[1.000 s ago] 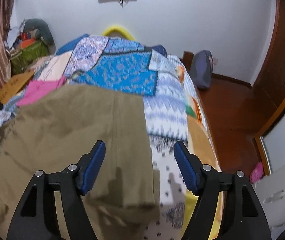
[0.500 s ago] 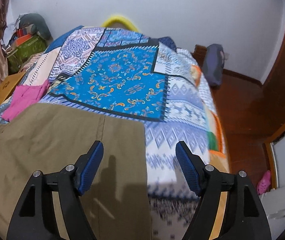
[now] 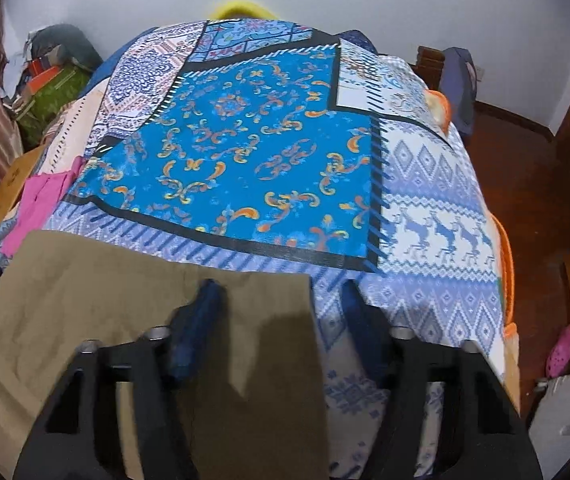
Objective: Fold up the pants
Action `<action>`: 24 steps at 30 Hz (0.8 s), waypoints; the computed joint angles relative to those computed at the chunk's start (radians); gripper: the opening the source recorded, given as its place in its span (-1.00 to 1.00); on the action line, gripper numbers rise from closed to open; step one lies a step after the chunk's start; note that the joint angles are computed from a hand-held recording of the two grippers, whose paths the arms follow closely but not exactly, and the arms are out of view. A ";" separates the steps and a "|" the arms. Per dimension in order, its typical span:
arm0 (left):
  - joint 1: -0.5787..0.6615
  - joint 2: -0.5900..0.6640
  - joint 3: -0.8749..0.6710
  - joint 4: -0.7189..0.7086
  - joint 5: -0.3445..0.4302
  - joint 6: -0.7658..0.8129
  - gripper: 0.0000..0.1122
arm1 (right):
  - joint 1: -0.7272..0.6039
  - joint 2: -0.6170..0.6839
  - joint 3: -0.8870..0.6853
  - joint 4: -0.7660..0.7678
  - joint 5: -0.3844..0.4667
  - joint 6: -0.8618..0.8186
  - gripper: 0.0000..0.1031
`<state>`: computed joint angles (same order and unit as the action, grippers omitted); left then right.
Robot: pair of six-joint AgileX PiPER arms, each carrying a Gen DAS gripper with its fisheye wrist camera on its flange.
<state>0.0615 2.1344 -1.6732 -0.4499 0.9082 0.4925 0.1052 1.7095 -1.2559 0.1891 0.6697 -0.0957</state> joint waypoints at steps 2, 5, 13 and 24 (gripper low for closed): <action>0.015 0.000 0.011 -0.036 0.000 -0.003 0.18 | 0.032 0.000 -0.006 -0.107 0.001 0.087 -0.66; 0.012 -0.032 0.054 -0.030 -0.045 0.004 0.09 | 0.071 -0.018 0.005 -0.223 0.001 0.195 -0.84; -0.100 -0.248 0.278 0.252 -0.387 -0.115 -0.01 | 0.093 -0.102 0.006 -0.356 -0.044 0.329 -0.94; -0.056 -0.351 0.167 0.135 -0.246 -0.024 -0.04 | 0.118 -0.251 -0.096 -0.394 0.046 0.372 -0.95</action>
<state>0.0054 1.7831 -1.5067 -0.3151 0.6622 0.4682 0.2235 1.4585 -1.3524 -0.2047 0.7156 0.2767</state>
